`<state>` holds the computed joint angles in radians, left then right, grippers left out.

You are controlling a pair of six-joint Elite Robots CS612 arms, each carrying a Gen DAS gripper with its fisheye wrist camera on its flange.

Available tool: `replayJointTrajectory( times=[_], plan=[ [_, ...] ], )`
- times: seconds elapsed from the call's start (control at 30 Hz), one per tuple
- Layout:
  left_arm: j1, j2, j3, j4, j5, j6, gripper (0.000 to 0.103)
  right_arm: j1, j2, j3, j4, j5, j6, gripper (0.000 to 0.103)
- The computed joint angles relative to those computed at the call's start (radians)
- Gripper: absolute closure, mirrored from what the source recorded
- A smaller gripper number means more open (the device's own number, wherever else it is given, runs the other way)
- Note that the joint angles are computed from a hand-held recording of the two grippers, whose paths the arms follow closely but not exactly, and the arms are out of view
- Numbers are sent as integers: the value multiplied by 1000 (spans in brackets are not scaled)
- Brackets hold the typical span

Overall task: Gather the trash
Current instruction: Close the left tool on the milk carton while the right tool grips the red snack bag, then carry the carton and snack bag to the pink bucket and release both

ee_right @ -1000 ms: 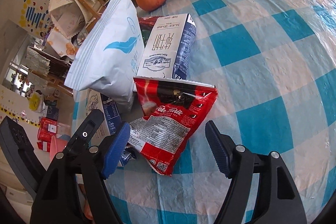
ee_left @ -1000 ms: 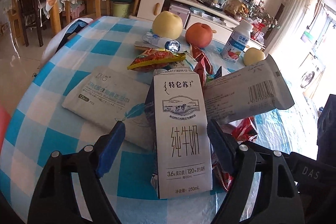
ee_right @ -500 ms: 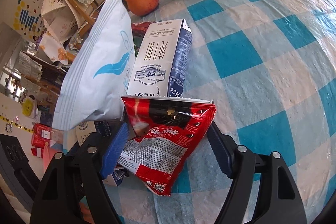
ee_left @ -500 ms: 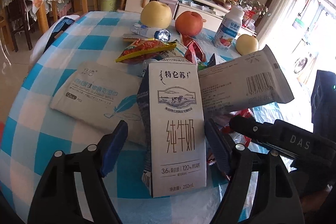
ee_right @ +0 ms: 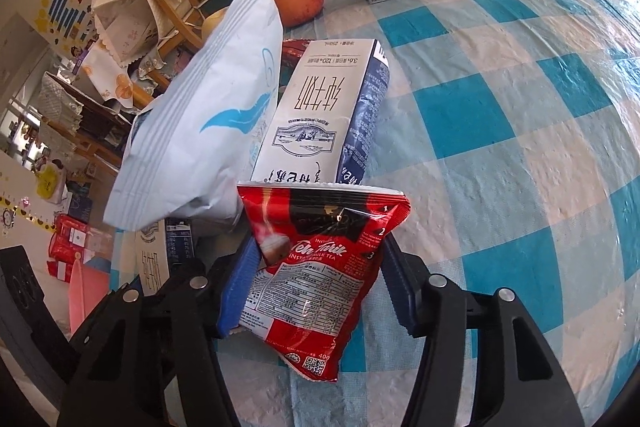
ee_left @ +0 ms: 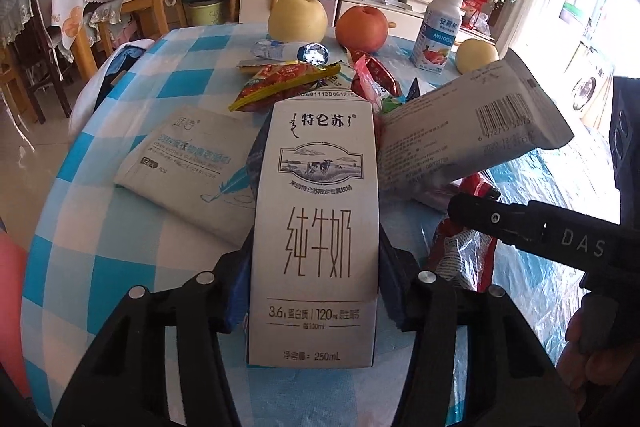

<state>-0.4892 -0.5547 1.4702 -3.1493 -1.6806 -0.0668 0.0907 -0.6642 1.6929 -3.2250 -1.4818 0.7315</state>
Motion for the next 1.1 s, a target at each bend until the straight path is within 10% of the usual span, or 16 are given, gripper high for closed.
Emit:
replayJointTrajectory(
  times=[0.73, 1.1],
  plan=[
    [73, -56, 112, -289, 50, -273, 48, 25, -24, 52, -245, 210, 53, 54],
    [129, -82, 144, -315, 407, -562, 48, 127, 42, -232, -119, 305, -108, 54]
  ],
)
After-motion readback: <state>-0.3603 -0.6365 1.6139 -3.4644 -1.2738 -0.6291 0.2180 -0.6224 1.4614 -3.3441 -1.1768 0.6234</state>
